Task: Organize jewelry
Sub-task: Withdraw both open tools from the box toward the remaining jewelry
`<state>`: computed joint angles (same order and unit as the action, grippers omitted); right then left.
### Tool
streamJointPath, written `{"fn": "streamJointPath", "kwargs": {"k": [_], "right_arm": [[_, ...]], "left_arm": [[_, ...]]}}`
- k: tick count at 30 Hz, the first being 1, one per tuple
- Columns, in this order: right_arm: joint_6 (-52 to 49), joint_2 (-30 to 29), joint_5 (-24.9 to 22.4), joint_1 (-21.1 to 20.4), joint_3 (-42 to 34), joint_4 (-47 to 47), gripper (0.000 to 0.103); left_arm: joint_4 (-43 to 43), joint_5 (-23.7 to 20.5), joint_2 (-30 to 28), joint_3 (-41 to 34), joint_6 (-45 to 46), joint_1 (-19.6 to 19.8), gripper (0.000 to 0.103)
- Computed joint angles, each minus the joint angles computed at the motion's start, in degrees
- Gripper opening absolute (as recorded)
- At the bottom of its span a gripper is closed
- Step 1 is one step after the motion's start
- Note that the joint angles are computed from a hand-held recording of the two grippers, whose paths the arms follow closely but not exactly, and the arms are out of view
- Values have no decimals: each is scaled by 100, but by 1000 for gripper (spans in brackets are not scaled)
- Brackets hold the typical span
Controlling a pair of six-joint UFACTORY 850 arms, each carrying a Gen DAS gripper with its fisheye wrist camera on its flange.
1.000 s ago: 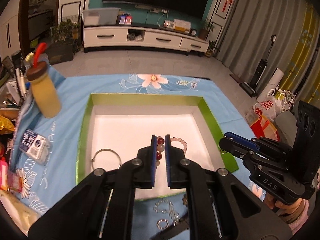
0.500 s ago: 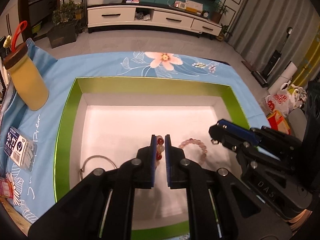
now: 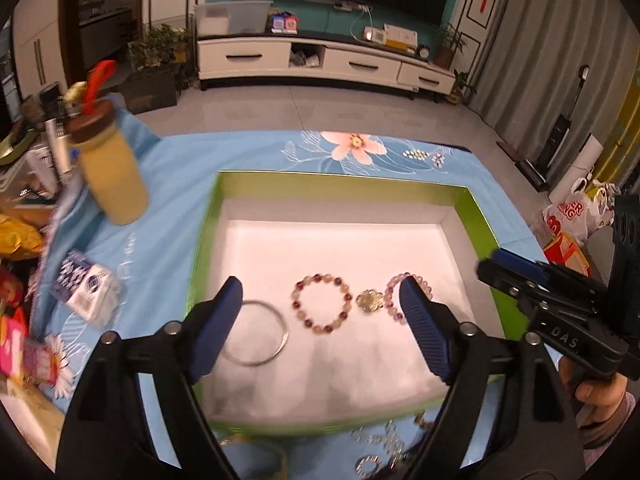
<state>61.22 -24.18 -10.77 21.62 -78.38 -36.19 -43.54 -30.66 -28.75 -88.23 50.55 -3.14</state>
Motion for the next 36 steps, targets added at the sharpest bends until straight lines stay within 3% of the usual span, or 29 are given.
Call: {"fn": "streamJointPath", "kwargs": {"k": [4, 11, 16, 30, 36], "right_arm": [[1366, 496, 184, 84, 635, -1232, 40], [2739, 1088, 102, 333, 1318, -2486, 44], [2789, 1326, 56, 525, 1627, -2388, 45], [1344, 1448, -92, 1065, 2036, -799, 45], [1681, 1354, -222, 1211, 2014, -1092, 45]], "left_arm": [[-310, 87, 387, 467, 302, 255, 87], [-524, 337, 986, 1301, 586, 721, 92], [-356, 354, 1253, 1827, 511, 947, 92], [-88, 337, 1709, 2754, 493, 1207, 92], [-208, 215, 1833, 2918, 562, 1319, 92]]}}
